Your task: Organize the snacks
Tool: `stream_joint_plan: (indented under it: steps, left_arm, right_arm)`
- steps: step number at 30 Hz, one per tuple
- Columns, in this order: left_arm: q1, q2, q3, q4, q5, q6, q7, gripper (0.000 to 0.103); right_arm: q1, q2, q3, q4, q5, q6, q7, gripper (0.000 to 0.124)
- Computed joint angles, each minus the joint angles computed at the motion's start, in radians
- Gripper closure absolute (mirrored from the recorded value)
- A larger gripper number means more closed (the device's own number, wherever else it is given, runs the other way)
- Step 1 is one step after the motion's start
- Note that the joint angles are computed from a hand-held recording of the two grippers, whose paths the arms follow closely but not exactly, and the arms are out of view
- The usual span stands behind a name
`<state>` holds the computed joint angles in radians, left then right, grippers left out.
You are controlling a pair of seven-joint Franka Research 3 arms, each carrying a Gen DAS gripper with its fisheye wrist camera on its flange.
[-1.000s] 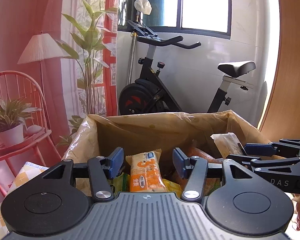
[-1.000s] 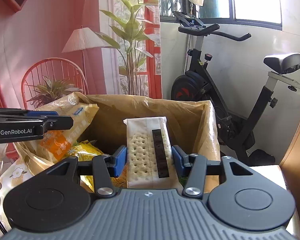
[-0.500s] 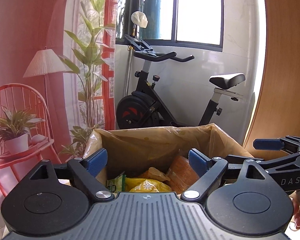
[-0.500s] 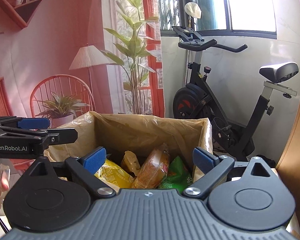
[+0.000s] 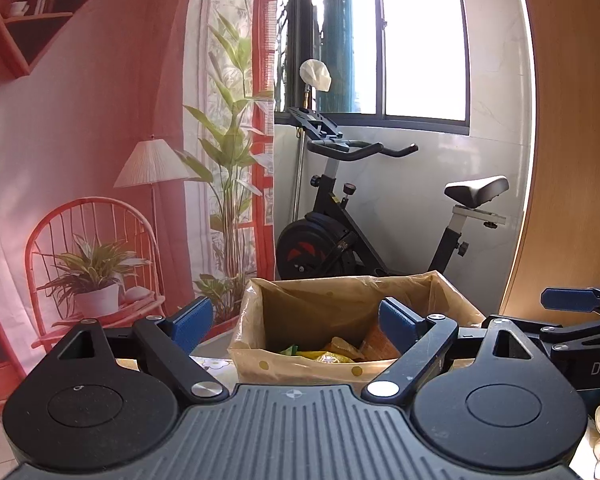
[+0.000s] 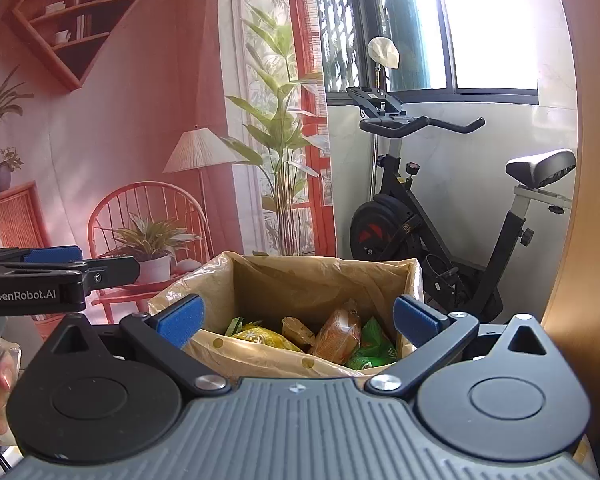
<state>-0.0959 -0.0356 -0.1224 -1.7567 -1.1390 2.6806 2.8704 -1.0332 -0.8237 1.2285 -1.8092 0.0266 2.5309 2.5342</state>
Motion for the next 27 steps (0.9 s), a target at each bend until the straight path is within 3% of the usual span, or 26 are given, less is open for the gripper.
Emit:
stream_joint_plan:
  steps: [10, 27]
  left_arm:
    - [-0.029, -0.114, 0.049, -0.108, -0.014, 0.050, -0.020, 0.011]
    - [-0.063, -0.128, 0.084, -0.128, -0.003, 0.055, -0.027, 0.011]
  right_arm:
    - [0.021, -0.044, -0.009, 0.032, 0.032, -0.037, 0.019, 0.021]
    - [0.039, -0.063, -0.020, 0.019, 0.053, -0.047, 0.020, 0.021]
